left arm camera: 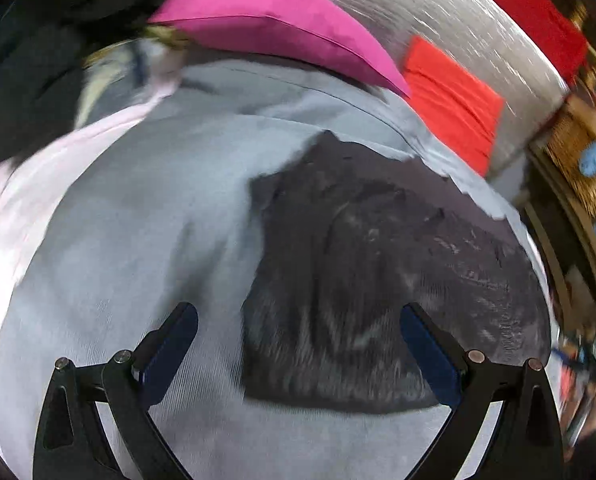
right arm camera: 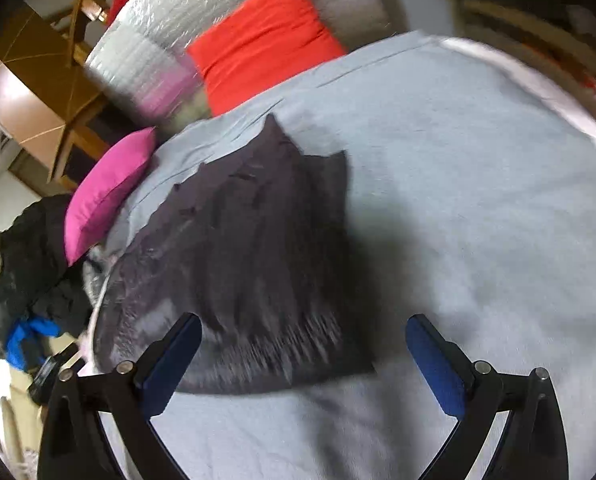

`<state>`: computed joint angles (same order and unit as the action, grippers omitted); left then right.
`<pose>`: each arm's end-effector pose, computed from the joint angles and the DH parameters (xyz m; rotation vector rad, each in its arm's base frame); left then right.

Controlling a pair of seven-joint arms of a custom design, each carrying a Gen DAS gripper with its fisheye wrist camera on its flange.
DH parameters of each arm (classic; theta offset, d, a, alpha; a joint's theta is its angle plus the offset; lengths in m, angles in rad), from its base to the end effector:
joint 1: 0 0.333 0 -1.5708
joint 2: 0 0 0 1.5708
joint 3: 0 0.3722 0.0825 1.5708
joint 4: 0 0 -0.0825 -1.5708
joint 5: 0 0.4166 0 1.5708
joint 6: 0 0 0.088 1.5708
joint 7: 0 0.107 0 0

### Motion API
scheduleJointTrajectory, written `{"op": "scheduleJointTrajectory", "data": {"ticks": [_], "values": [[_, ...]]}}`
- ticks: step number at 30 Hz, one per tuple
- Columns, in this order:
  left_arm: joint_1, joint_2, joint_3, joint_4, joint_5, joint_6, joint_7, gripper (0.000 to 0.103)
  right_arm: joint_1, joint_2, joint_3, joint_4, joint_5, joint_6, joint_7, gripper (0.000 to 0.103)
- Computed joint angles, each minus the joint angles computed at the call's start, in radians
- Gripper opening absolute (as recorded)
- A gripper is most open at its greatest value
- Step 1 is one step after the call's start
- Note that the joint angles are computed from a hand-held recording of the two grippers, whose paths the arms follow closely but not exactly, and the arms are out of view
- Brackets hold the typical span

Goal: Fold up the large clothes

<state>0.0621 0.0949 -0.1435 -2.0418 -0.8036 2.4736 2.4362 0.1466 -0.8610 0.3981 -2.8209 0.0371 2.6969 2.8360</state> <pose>0.6294 -0.0470 0.4699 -1.6313 2.4102 -1.0266 0.2831 0.1841 0.5150 -0.9432 2.2279 -0.2805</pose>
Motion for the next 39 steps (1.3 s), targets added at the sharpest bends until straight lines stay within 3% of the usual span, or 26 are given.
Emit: {"op": "scheduleJointTrajectory", "data": {"ticks": [3, 6, 8, 9, 10, 12, 14, 16, 17, 18, 19, 20, 23, 27, 30, 36, 39], "values": [[-0.003, 0.067, -0.011, 0.082, 0.048, -0.061, -0.015, 0.101, -0.005, 0.109, -0.070, 0.028, -0.003, 0.049, -0.085, 0.102], [0.001, 0.135, -0.027, 0.155, 0.113, -0.116, -0.065, 0.101, 0.036, 0.231, -0.158, 0.045, 0.037, 0.123, -0.201, 0.102], [0.007, 0.167, -0.040, 0.189, 0.148, -0.152, -0.093, 0.101, 0.040, 0.255, -0.159, 0.053, 0.048, 0.128, -0.241, 0.101], [0.012, 0.186, -0.048, 0.209, 0.159, -0.185, -0.103, 0.101, 0.046, 0.265, -0.158, 0.054, 0.051, 0.160, -0.265, 0.095], [0.016, 0.199, -0.055, 0.222, 0.171, -0.209, -0.112, 0.099, 0.066, 0.280, -0.168, 0.058, 0.093, 0.185, -0.314, 0.071], [0.014, 0.214, -0.066, 0.228, 0.200, -0.218, -0.124, 0.087, 0.048, 0.287, -0.148, 0.084, 0.063, 0.132, -0.311, 0.067], [0.009, 0.200, -0.081, 0.196, 0.203, -0.159, -0.115, 0.076, 0.060, 0.304, -0.165, 0.095, 0.088, 0.117, -0.331, 0.066], [0.005, 0.195, -0.087, 0.195, 0.215, -0.164, -0.130, 0.048, 0.049, 0.313, -0.156, 0.109, 0.093, 0.105, -0.327, 0.062], [-0.004, 0.186, -0.085, 0.192, 0.230, -0.152, -0.155, 0.040, 0.046, 0.319, -0.148, 0.125, 0.087, 0.090, -0.329, 0.041], [-0.015, 0.171, -0.083, 0.186, 0.255, -0.130, -0.176, 0.028, 0.031, 0.322, -0.132, 0.151, 0.070, 0.062, -0.322, 0.028], [-0.029, 0.155, -0.080, 0.178, 0.288, -0.106, -0.198, 0.023, 0.012, 0.323, -0.113, 0.188, 0.039, 0.010, -0.317, 0.017], [-0.038, 0.143, -0.078, 0.170, 0.313, -0.082, -0.211, 0.021, 0.005, 0.316, -0.101, 0.219, 0.010, -0.048, -0.316, 0.014], [-0.054, 0.062, -0.083, 0.122, 0.327, 0.007, -0.209, 0.019, -0.001, 0.287, -0.088, 0.322, -0.059, -0.175, -0.314, 0.012], [-0.069, -0.072, -0.068, 0.065, 0.212, 0.034, -0.115, 0.018, -0.021, 0.240, -0.046, 0.456, -0.167, -0.306, -0.303, 0.011], [-0.096, -0.190, -0.016, 0.003, 0.066, 0.014, 0.008, 0.018, -0.017, 0.169, -0.011, 0.511, -0.225, -0.397, -0.301, 0.011], [-0.175, -0.383, 0.124, -0.202, -0.145, -0.044, 0.221, 0.019, 0.035, -0.064, 0.072, 0.397, -0.193, -0.503, -0.198, 0.011], [-0.195, -0.411, 0.144, -0.322, -0.145, -0.018, 0.245, 0.020, 0.095, -0.163, 0.108, 0.259, -0.099, -0.485, -0.097, 0.011]]}}
